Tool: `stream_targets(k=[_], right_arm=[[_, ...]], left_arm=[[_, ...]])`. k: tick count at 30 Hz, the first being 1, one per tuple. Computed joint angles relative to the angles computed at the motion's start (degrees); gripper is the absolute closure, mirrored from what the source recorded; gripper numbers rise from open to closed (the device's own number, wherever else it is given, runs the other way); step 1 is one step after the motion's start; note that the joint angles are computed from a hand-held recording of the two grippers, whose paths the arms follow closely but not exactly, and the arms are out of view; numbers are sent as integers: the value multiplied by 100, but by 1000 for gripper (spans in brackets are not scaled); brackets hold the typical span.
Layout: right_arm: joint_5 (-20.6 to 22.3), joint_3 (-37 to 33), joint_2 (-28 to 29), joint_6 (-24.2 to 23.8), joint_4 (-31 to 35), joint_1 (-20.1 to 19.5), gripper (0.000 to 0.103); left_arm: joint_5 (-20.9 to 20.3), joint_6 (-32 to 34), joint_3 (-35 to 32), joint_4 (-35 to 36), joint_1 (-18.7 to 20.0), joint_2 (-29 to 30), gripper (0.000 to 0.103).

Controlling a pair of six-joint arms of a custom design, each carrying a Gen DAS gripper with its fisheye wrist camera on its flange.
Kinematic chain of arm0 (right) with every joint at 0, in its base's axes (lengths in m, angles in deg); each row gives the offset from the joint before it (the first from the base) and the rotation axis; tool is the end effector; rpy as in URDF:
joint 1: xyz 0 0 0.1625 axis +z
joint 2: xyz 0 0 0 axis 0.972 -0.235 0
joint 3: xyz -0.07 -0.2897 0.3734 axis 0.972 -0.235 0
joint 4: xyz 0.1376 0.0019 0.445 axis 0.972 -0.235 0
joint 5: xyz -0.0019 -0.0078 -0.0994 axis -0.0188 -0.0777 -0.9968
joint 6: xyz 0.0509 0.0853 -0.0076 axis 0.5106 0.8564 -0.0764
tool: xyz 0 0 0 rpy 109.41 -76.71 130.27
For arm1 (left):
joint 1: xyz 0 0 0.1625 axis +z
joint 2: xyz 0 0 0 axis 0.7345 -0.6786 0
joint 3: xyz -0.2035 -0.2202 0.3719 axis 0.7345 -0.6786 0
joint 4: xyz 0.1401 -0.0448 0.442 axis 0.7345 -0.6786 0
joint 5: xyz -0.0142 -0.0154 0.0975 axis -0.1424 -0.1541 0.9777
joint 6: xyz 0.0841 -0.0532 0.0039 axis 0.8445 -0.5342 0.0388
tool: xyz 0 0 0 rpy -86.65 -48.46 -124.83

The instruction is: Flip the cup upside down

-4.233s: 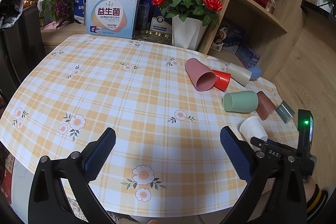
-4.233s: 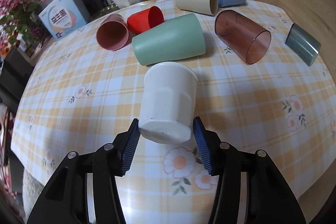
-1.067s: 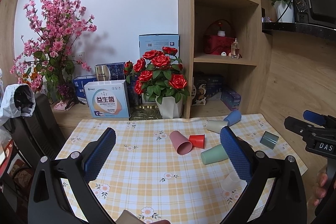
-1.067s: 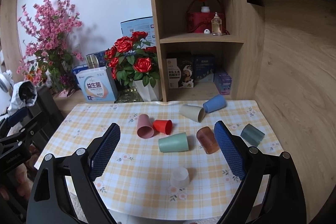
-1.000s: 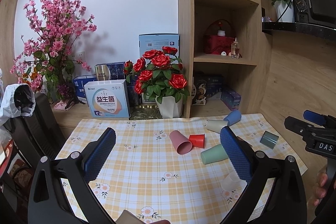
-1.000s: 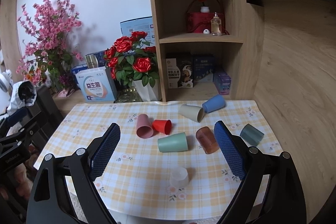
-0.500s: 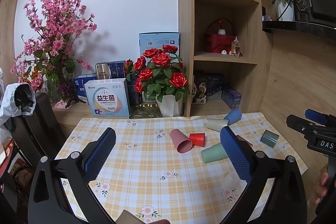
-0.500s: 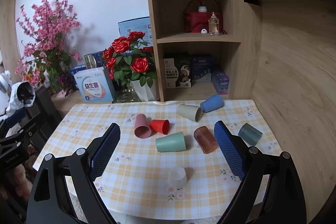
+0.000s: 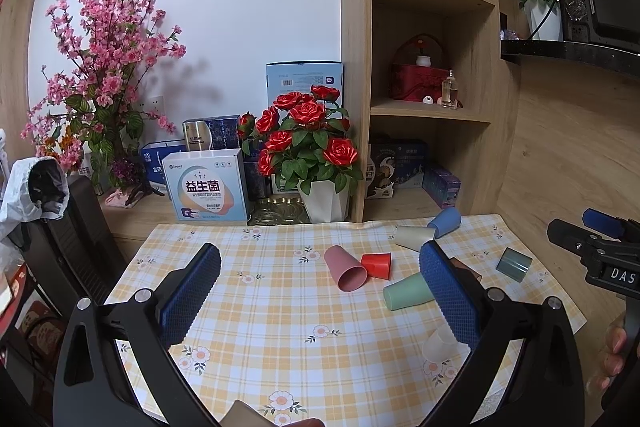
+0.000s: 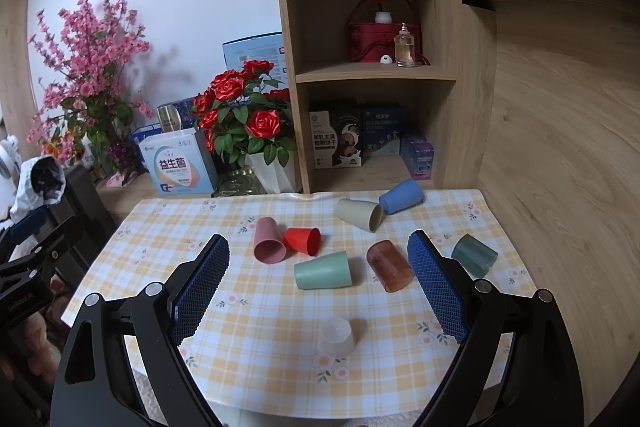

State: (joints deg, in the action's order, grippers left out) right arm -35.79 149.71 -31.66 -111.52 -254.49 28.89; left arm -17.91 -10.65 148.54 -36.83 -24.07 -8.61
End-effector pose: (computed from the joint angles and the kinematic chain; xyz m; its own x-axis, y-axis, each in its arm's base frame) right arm 0.2569 -0.5544 0.4758 -0.7344 -0.3368 0.5893 -0.6692 0.5047 -0.5454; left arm -0.5132 -0.4724 0.2230 -0.6768 -0.2454 -0.6941 0.5901 0.3830 -0.7107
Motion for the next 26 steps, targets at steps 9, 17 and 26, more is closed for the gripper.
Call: stream_targets(k=[9,17,26], right_arm=[[-44,-1,0,-38,-39,3,15],[-113,-18,28,-65,-63,-5,15],[-133,-7,35,-57,-72,-7,15]], left_arm=[[-24,19,40,-32,-10,-21,6],[-46,297,143,-379,-12,-27,6],[-33,54,49,-52,-9,-2,6]])
